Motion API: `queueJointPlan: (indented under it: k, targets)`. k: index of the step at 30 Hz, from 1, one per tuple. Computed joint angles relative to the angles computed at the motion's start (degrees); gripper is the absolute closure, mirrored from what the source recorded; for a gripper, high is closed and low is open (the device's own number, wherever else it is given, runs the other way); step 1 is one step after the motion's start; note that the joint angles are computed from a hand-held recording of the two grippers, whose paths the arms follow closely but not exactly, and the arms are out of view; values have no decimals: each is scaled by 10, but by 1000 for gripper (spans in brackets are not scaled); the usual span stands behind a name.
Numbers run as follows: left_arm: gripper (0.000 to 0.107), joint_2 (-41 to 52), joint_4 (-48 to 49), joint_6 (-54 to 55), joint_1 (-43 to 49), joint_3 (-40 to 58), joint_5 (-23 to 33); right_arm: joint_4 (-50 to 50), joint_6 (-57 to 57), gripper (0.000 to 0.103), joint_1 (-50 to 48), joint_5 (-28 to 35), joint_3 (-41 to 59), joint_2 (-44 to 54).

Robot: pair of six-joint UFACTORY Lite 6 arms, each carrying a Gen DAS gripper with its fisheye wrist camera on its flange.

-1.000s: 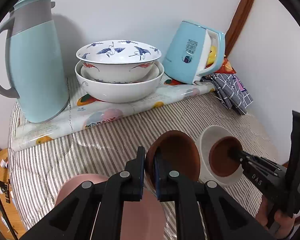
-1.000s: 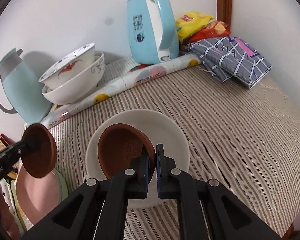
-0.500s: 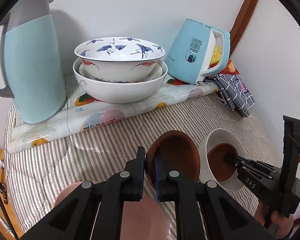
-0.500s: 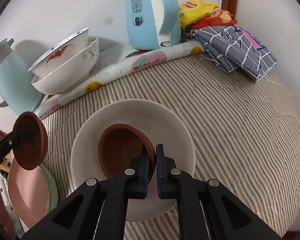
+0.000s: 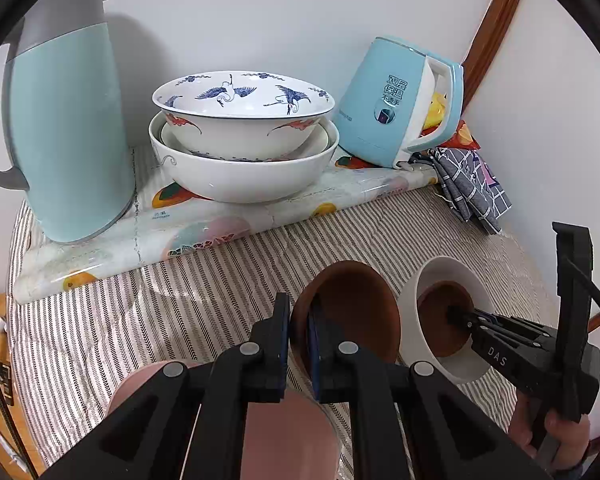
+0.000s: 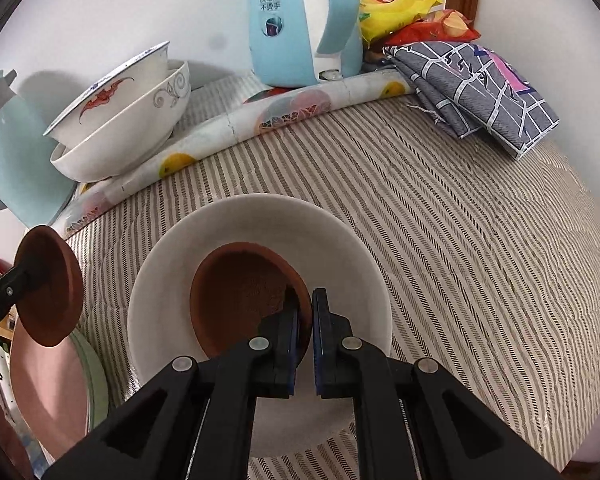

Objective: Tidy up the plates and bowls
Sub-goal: 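Lower the brown bowl into the white bowl and open the right gripper, then withdraw the right gripper while the left gripper brings its bowl over the white bowl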

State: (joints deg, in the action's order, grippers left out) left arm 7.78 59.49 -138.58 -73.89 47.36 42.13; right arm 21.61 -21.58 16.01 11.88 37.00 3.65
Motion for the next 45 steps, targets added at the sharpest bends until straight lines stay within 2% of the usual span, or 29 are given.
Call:
queueJointPlan:
  k: [6,13,16,20,22,26,35,45]
  targets:
    - [98,-1,0,-4,-4,0,3,-30,24,94,7,22,11,9]
    - [98,-3,0,-12,-6,-7,-3,-129,121,91,24,21,10,7]
    - [98,-8,-1,-18,-12,-12,1,-117,107,87,23,17,5,3]
    - [98,-12,-5,-17,-15,-15,3,-202,195,85,40,16,0,-3]
    - [98,-14,-5,-18,-15,-17,2,-198,195,80,43,19,1,-5]
    - [98,-19,-6,-20,-19,-19,7,-242,249,58,51,12,-5,-22]
    - [98,-22,-18,-3,-29,-4,23,-241,256,57,50,19,-15,-59]
    - [98,0,-40,16,-52,42,53,-130,131,57,7,62,-58,-184]
